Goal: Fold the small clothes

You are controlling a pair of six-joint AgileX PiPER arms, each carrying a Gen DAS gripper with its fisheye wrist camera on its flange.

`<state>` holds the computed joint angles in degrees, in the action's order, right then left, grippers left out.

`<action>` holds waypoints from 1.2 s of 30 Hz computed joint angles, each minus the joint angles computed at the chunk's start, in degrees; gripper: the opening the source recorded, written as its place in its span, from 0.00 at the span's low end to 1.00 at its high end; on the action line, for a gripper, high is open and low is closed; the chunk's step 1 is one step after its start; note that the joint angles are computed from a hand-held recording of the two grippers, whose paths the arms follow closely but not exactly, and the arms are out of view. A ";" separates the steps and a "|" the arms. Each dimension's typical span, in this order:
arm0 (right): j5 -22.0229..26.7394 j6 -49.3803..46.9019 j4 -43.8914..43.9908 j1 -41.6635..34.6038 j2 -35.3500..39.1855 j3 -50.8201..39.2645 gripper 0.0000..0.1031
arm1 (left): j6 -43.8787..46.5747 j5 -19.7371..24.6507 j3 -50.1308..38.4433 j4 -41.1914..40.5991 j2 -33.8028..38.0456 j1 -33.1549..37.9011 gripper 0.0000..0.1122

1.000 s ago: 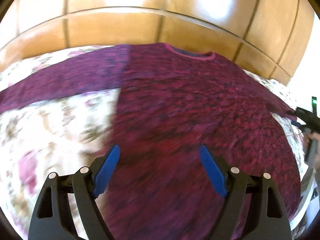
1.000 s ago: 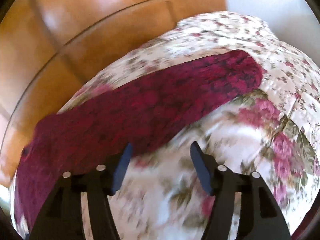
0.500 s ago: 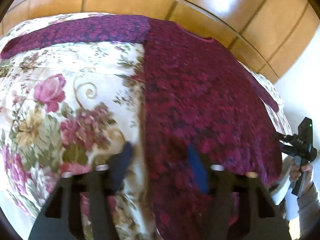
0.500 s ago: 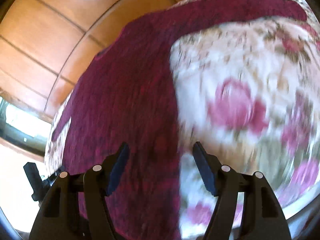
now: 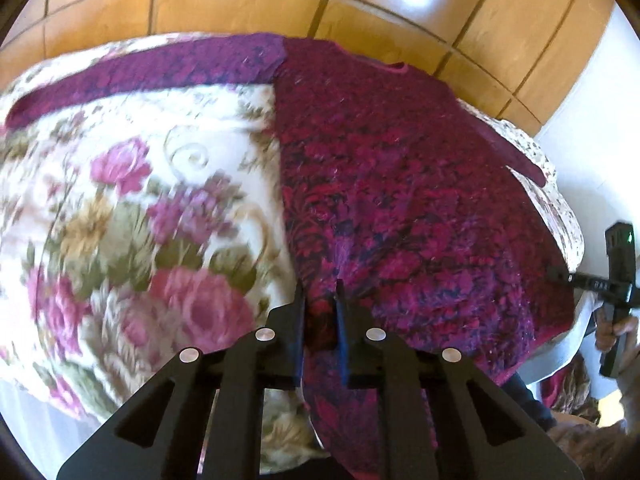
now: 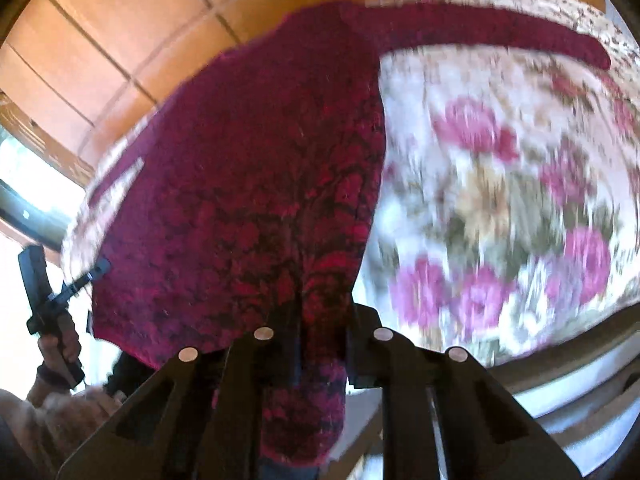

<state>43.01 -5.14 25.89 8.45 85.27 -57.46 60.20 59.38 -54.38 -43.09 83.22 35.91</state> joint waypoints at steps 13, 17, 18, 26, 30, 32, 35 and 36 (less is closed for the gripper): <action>-2.13 0.33 4.60 -13.93 8.13 -10.88 0.49 | -12.43 -9.32 -11.55 -2.95 4.93 -11.34 0.41; -4.32 3.42 7.57 -20.36 15.57 -18.94 0.49 | -19.45 -12.95 -16.48 0.78 10.09 -19.06 0.41; -4.67 4.78 8.14 -21.69 17.96 -21.64 0.48 | -20.57 -13.31 -18.00 1.57 11.59 -20.83 0.41; -3.63 19.05 3.52 -27.53 35.54 -44.27 0.40 | -27.80 -20.32 -22.62 10.29 18.55 -26.99 0.50; 0.01 28.88 -1.55 -28.88 45.74 -60.50 0.40 | -25.50 -22.06 -22.30 9.26 19.72 -27.21 0.53; 2.47 33.03 -4.45 -28.75 50.15 -68.60 0.40 | -25.24 -22.92 -22.11 9.45 20.00 -27.57 0.54; 7.86 37.58 -9.00 -28.65 56.62 -80.88 0.31 | -24.88 -23.60 -22.10 8.61 20.48 -27.61 0.56; 11.00 39.25 -12.48 -28.30 58.15 -84.75 0.14 | -25.08 -23.78 -22.16 8.59 20.56 -27.71 0.56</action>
<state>54.02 34.10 13.41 -19.85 143.42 -142.21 35.12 35.61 -76.53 -34.50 103.77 8.21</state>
